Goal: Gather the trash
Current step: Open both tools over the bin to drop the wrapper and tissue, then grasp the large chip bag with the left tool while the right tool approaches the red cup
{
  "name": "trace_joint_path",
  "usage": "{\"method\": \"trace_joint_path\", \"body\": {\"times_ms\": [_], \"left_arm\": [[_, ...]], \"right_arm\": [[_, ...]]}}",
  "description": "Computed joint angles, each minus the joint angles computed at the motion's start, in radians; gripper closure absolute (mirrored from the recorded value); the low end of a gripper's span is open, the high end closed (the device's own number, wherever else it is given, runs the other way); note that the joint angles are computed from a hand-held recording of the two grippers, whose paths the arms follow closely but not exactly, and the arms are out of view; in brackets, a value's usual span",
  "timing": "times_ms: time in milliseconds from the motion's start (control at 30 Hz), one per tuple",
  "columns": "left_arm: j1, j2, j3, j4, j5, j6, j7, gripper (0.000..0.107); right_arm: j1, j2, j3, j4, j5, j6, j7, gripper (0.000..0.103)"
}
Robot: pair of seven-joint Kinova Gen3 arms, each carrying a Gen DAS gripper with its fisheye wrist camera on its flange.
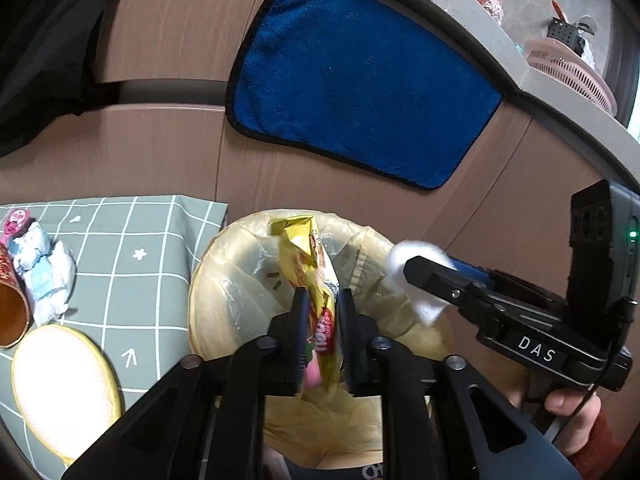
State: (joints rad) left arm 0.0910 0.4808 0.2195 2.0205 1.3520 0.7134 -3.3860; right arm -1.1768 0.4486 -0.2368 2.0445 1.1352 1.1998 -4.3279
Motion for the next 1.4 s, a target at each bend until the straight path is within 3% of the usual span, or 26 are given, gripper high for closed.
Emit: {"method": "trace_joint_path", "body": {"times_ms": [67,167,333,500,733,900,1133,1267,1400], "left_arm": [[-0.004,0.010,-0.005,-0.023,-0.047,0.027,0.044,0.071],[-0.044,0.024,0.005,-0.031,-0.045,0.072,0.044,0.066],[-0.084,-0.018,-0.041,0.015,0.052,0.079,0.008,0.065],[-0.152,-0.095,-0.120,0.109,0.219,0.107,-0.140,0.065],[-0.303,-0.146,-0.258,0.143,0.221,0.245,-0.154,0.065],[-0.421,-0.128,-0.298,0.105,0.185,0.311,-0.090,0.065],[-0.529,-0.077,-0.313,0.039,0.177,0.306,-0.021,0.065],[-0.557,-0.041,-0.306,0.000,0.163,0.280,-0.005,0.065],[-0.558,0.025,-0.276,-0.090,0.071,0.250,0.082,0.065]], "right_arm": [[-0.004,-0.002,0.001,0.007,-0.002,-0.001,-0.033,0.060],[-0.004,-0.005,-0.005,0.004,-0.017,0.001,-0.032,0.055],[-0.015,0.004,-0.003,-0.053,-0.057,0.046,0.050,0.055],[-0.033,0.023,0.012,-0.142,-0.045,0.101,0.173,0.054],[-0.044,0.069,0.043,-0.301,0.015,0.110,0.385,0.055],[-0.036,0.111,0.079,-0.415,0.040,0.046,0.540,0.055],[-0.012,0.169,0.145,-0.533,0.045,-0.112,0.683,0.055],[0.005,0.211,0.207,-0.599,-0.003,-0.235,0.807,0.054],[0.088,0.278,0.170,-0.715,-0.054,-0.280,0.970,0.054]]}}
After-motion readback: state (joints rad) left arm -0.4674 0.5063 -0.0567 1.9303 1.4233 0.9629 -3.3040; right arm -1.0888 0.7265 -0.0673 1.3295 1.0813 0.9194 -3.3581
